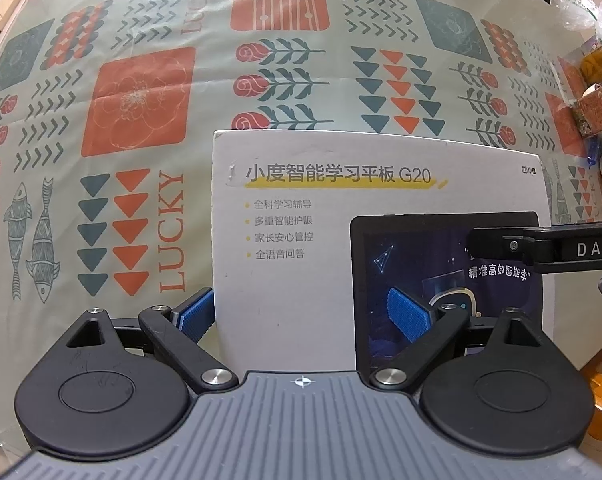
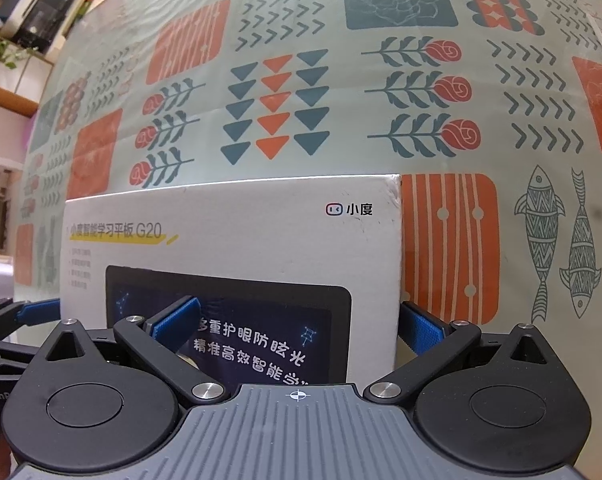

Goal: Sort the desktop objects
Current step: 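Open both tools to release the tablet box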

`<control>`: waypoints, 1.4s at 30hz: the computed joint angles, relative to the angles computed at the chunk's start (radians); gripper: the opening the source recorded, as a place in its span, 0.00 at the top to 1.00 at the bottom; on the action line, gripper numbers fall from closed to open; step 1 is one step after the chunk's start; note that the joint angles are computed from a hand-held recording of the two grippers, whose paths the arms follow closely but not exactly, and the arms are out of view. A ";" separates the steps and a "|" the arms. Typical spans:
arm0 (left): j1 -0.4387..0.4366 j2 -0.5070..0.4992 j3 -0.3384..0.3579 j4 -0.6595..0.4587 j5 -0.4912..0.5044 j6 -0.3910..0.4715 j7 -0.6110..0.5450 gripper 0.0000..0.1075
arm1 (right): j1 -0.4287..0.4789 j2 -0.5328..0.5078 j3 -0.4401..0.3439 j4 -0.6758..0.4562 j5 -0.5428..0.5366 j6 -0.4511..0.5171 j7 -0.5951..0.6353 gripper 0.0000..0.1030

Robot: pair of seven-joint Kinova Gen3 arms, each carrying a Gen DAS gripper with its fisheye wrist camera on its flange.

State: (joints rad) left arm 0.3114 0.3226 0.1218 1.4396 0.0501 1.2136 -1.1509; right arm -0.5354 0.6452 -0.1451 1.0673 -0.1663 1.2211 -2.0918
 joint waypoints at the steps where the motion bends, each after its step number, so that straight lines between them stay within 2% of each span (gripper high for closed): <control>1: -0.002 0.000 0.000 0.000 0.002 0.000 -0.003 0.04 | 0.006 0.002 -0.004 0.001 -0.006 -0.001 0.007 0.00; 12: -0.023 -0.013 0.001 0.028 0.028 -0.030 -0.033 0.04 | 0.028 -0.013 -0.012 0.043 -0.032 -0.047 0.044 0.00; 17: -0.034 -0.053 -0.012 0.102 0.052 -0.118 0.011 0.04 | 0.027 -0.033 -0.008 0.078 -0.034 -0.081 0.030 0.00; 19: -0.054 -0.069 -0.012 0.133 0.078 -0.153 0.013 0.04 | 0.052 -0.045 -0.057 0.102 0.004 -0.109 -0.014 0.00; 21: -0.073 -0.086 -0.013 0.166 0.104 -0.186 0.017 0.04 | 0.094 -0.056 -0.147 0.125 0.085 -0.130 -0.088 0.00; 23: -0.120 -0.098 0.035 0.184 0.102 -0.196 0.026 0.04 | 0.129 -0.067 -0.224 0.147 0.158 -0.144 -0.160 0.00; 25: -0.117 -0.107 0.060 0.178 0.041 -0.173 0.078 0.04 | 0.103 -0.089 -0.233 0.153 0.235 -0.127 -0.225 0.00; 27: -0.041 -0.136 0.021 0.176 -0.040 -0.154 0.123 0.04 | 0.039 -0.135 -0.203 0.171 0.317 -0.127 -0.259 0.00; 29: 0.043 -0.174 -0.015 0.175 -0.121 -0.146 0.166 0.04 | -0.053 -0.185 -0.140 0.194 0.398 -0.131 -0.300 0.00; 33: 0.080 -0.214 0.046 0.116 -0.228 -0.063 0.250 0.04 | -0.239 -0.288 -0.028 0.237 0.561 -0.124 -0.400 0.00; 35: 0.083 -0.231 0.097 0.088 -0.278 -0.033 0.309 0.04 | -0.331 -0.321 0.021 0.239 0.642 -0.082 -0.473 0.00; 37: 0.159 -0.246 0.095 0.064 -0.359 -0.009 0.390 0.04 | -0.416 -0.338 0.060 0.223 0.709 -0.014 -0.531 0.00; 40: 0.298 -0.245 0.076 -0.004 -0.481 0.076 0.476 0.04 | -0.433 -0.353 0.041 0.179 0.711 0.092 -0.533 0.00; 42: 0.391 -0.228 0.066 -0.060 -0.563 0.154 0.515 0.04 | -0.401 -0.383 0.004 0.177 0.667 0.109 -0.525 0.00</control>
